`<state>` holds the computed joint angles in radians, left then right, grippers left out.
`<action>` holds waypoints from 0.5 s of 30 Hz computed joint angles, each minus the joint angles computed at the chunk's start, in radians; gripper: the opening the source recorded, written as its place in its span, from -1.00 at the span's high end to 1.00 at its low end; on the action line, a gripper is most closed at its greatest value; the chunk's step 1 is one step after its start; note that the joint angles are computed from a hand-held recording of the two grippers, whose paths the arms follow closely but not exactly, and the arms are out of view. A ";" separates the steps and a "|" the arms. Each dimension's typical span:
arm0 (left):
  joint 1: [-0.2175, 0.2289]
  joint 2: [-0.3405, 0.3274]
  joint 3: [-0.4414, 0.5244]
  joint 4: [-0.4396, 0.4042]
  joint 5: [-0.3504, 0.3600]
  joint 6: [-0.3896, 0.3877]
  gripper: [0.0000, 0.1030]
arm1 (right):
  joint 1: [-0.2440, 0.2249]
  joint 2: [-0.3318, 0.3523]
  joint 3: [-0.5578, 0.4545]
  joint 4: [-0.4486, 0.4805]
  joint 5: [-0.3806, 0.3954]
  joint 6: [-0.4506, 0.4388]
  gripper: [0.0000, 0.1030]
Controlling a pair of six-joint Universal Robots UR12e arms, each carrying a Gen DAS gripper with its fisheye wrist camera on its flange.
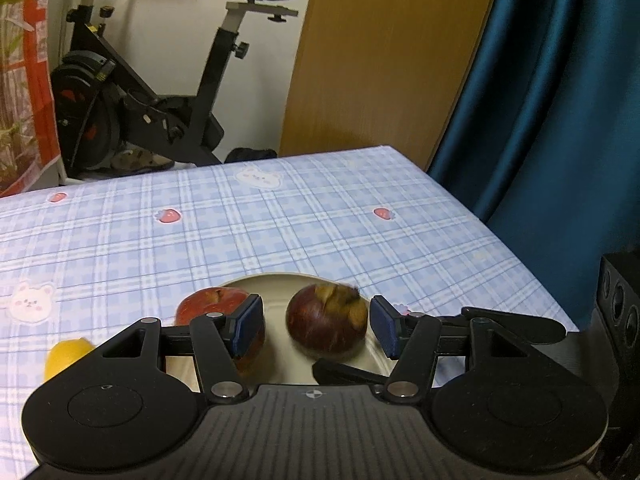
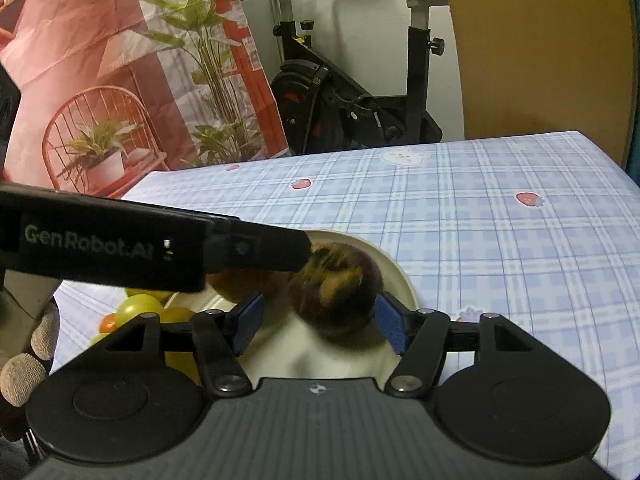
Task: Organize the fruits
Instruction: 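Carry the mangosteen over the plate with both tools and open both grippers, then move both tools back to the small orange fruit beside the green apples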
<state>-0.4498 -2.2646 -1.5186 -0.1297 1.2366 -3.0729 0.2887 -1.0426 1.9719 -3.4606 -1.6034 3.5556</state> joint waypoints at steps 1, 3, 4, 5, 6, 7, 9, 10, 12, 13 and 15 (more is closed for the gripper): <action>0.003 0.007 -0.010 0.011 0.001 -0.008 -0.20 | 0.003 -0.004 0.002 -0.003 -0.003 0.008 -0.28; 0.006 0.018 -0.028 0.030 0.008 -0.020 -0.20 | 0.010 -0.011 0.006 -0.006 -0.012 0.023 -0.30; 0.009 0.026 -0.040 0.041 0.014 -0.025 -0.20 | 0.015 -0.014 0.006 -0.005 -0.020 0.030 -0.33; 0.011 0.032 -0.050 0.050 0.021 -0.026 -0.20 | 0.021 -0.015 0.006 -0.005 -0.028 0.036 -0.33; 0.013 0.038 -0.060 0.057 0.027 -0.025 -0.20 | 0.026 -0.017 0.006 -0.007 -0.031 0.040 -0.33; 0.015 0.045 -0.072 0.070 0.035 -0.026 -0.20 | 0.030 -0.019 0.006 -0.007 -0.033 0.042 -0.34; 0.018 0.059 -0.093 0.090 0.051 -0.025 -0.20 | 0.040 -0.022 0.005 -0.003 -0.044 0.046 -0.36; 0.021 0.068 -0.108 0.104 0.058 -0.026 -0.20 | 0.046 -0.023 0.003 -0.001 -0.048 0.048 -0.37; 0.024 0.080 -0.126 0.123 0.066 -0.030 -0.20 | 0.056 -0.026 0.005 -0.006 -0.053 0.057 -0.37; 0.028 0.088 -0.139 0.136 0.070 -0.031 -0.20 | 0.060 -0.026 0.004 -0.007 -0.055 0.060 -0.37; 0.033 0.100 -0.158 0.153 0.079 -0.037 -0.20 | 0.073 -0.027 0.002 -0.009 -0.070 0.064 -0.37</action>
